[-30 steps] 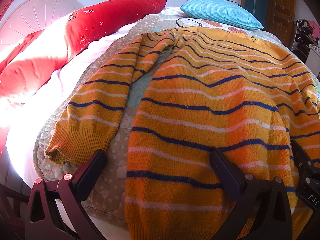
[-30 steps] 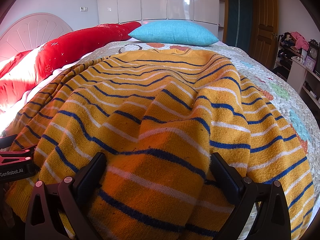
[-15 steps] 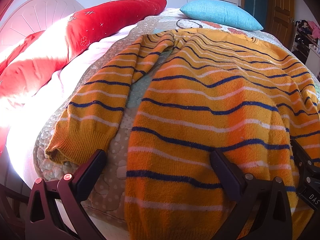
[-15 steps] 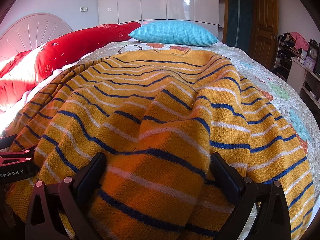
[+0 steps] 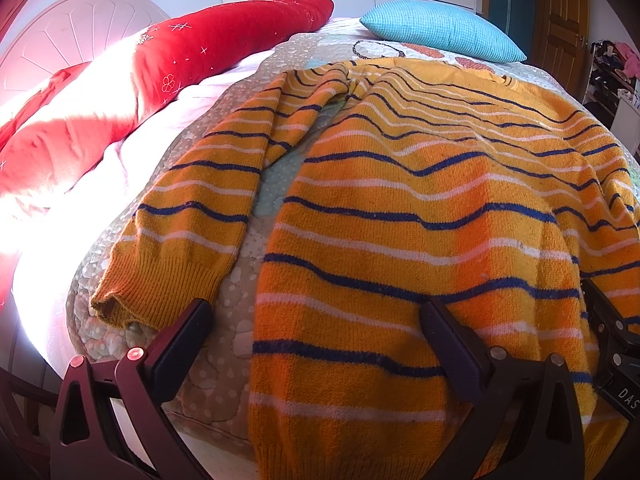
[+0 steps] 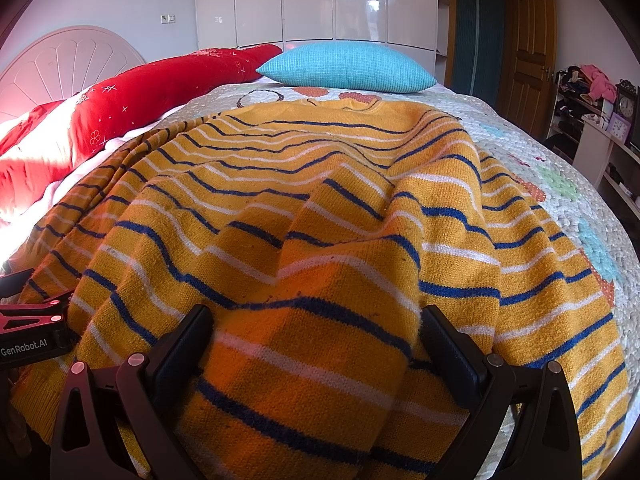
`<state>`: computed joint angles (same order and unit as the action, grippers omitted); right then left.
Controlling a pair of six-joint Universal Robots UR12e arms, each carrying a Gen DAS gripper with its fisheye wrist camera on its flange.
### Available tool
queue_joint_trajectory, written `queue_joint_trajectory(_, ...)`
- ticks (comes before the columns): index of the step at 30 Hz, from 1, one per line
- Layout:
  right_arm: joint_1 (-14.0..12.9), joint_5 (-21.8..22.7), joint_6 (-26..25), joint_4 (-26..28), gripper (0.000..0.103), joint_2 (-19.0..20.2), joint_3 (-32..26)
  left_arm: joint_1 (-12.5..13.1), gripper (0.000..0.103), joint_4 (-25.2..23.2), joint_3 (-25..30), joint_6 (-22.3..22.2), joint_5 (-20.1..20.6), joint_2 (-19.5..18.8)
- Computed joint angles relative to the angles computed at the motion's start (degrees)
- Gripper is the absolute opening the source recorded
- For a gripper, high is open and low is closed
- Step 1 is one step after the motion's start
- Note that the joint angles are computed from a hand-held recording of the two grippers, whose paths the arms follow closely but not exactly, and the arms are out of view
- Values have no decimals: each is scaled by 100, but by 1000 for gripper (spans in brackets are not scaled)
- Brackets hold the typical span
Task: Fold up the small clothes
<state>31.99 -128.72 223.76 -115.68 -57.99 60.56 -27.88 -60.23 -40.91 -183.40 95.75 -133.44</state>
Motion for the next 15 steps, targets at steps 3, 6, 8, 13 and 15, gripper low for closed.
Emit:
queue_joint_trajectory(3, 2, -3, 0, 2, 103, 1, -1, 1, 103, 41, -26, -9, -13, 10)
queue_joint_trajectory(6, 5, -10, 1, 3, 103, 2, -3, 10, 103, 30, -4, -34, -57, 0)
queue_joint_trajectory(8, 6, -11, 2, 13, 103, 2, -4, 26, 103, 72, -56, -71, -122, 24)
queue_joint_trajectory(13, 7, 22, 12, 71, 103, 2, -23, 23, 103, 27, -5, -88, 1, -1)
queue_joint_trajectory(15, -25, 149, -15, 138, 103, 4, -65, 4, 103, -68, 76, 28, 107, -37)
